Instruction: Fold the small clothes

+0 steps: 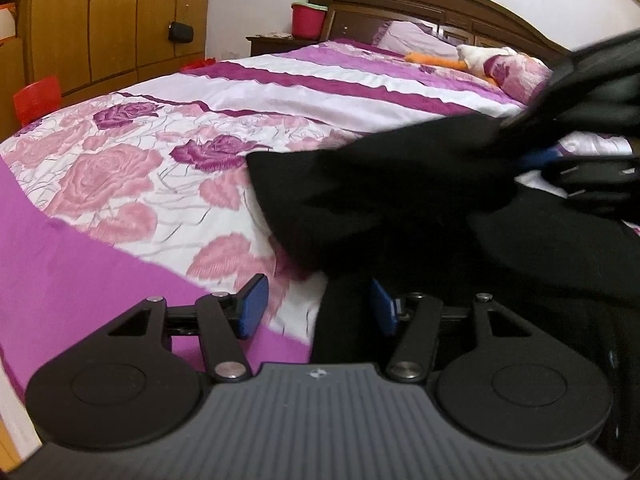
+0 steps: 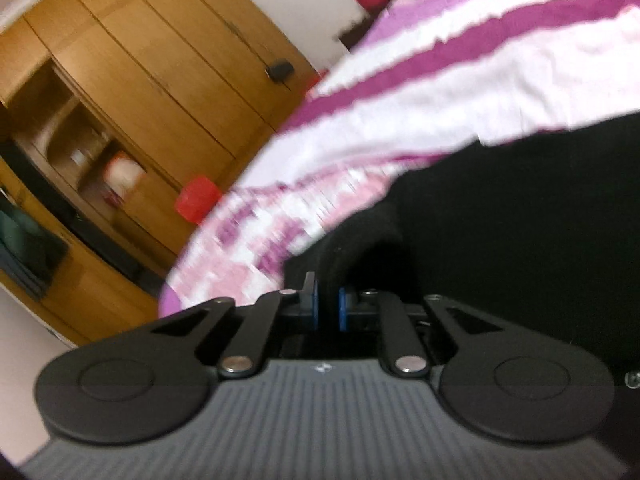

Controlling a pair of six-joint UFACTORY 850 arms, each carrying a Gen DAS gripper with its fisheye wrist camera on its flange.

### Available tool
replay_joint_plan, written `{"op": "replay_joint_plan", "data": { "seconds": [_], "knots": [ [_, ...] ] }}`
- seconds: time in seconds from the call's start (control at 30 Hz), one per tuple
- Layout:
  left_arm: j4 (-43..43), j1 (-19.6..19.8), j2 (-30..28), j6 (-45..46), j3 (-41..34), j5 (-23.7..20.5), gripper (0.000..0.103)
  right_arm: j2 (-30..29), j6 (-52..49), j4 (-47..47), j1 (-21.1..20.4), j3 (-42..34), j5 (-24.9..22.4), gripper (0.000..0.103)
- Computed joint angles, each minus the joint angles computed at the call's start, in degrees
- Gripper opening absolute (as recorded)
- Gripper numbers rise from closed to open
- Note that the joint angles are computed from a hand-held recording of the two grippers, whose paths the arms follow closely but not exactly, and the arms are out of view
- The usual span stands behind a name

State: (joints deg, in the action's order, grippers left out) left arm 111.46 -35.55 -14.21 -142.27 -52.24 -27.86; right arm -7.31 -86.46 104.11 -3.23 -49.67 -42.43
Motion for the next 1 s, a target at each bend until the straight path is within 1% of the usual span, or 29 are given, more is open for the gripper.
{"op": "replay_joint_plan", "data": {
  "seconds": [0.13, 0.23, 0.3, 0.37, 0.43, 0.53, 0.57, 0.63, 0.67, 0.7, 0.73, 0.8, 0.87, 0.9, 0.93, 1.0],
  "knots": [
    [-3.3, 0.4, -1.8, 1.2, -2.3, -0.5, 0.062, 5.8, -1.4, 5.3, -3.3, 3.7, -1.8, 0.012],
    [-3.6, 0.6, -2.2, 0.7, -2.8, -0.4, 0.063, 9.7, -2.0, 8.7, -6.4, 7.0, -0.8, 0.012],
    [-3.5, 0.3, -2.5, 0.9, -2.8, -1.2, 0.064, 11.0, -2.8, 10.8, -8.3, 8.7, 0.8, 0.012],
    [-3.3, 0.0, -2.7, 1.2, -2.8, -1.8, 0.065, 10.6, -1.7, 11.1, -10.1, 9.6, 2.3, 0.012],
    [-4.0, -0.4, -3.0, 2.6, -3.0, -2.5, 0.067, 9.0, 2.5, 9.2, -11.6, 9.8, 4.1, 0.013],
    [-4.8, -0.6, -3.3, 4.2, -3.2, -3.1, 0.067, 6.4, 9.5, 4.5, -13.7, 9.9, 4.7, 0.015],
    [-5.1, -0.8, -3.3, 4.4, -3.2, -3.3, 0.067, 5.9, 11.3, 2.8, -14.4, 9.9, 4.8, 0.018],
    [-5.3, -0.7, -3.3, 4.7, -3.2, -3.1, 0.067, 6.4, 13.5, 0.3, -15.2, 10.2, 6.5, 0.031],
    [-5.2, -0.6, -3.3, 4.6, -3.3, -3.0, 0.067, 7.0, 13.3, -0.1, -15.7, 10.6, 7.2, 0.034],
    [-5.3, -0.6, -3.3, 4.5, -3.3, -3.0, 0.067, 7.8, 12.0, 0.5, -16.1, 11.2, 7.5, 0.039],
    [-5.4, -0.7, -3.3, 4.5, -3.3, -3.1, 0.067, 9.0, 10.2, 1.1, -16.5, 11.8, 8.2, 0.041],
    [-5.4, -0.8, -3.3, 4.5, -3.2, -3.5, 0.067, 12.0, 5.9, 1.6, -16.6, 12.9, 11.3, 0.041],
    [-5.8, -1.0, -3.2, 4.7, -3.1, -3.7, 0.067, 14.5, -3.0, 5.1, -15.6, 13.8, 13.9, 0.041],
    [-6.3, -1.2, -3.0, 4.9, -3.0, -3.8, 0.067, 15.8, -7.6, 6.4, -14.9, 14.4, 14.4, 0.045],
    [-6.8, -1.3, -2.9, 5.1, -2.9, -3.7, 0.067, 16.4, -10.8, 6.5, -14.6, 14.5, 14.3, 0.051],
    [-7.8, -1.4, -2.3, 5.8, -2.7, -3.4, 0.067, 17.1, -18.7, 8.1, -12.8, 14.8, 14.1, 0.058]
  ]
}}
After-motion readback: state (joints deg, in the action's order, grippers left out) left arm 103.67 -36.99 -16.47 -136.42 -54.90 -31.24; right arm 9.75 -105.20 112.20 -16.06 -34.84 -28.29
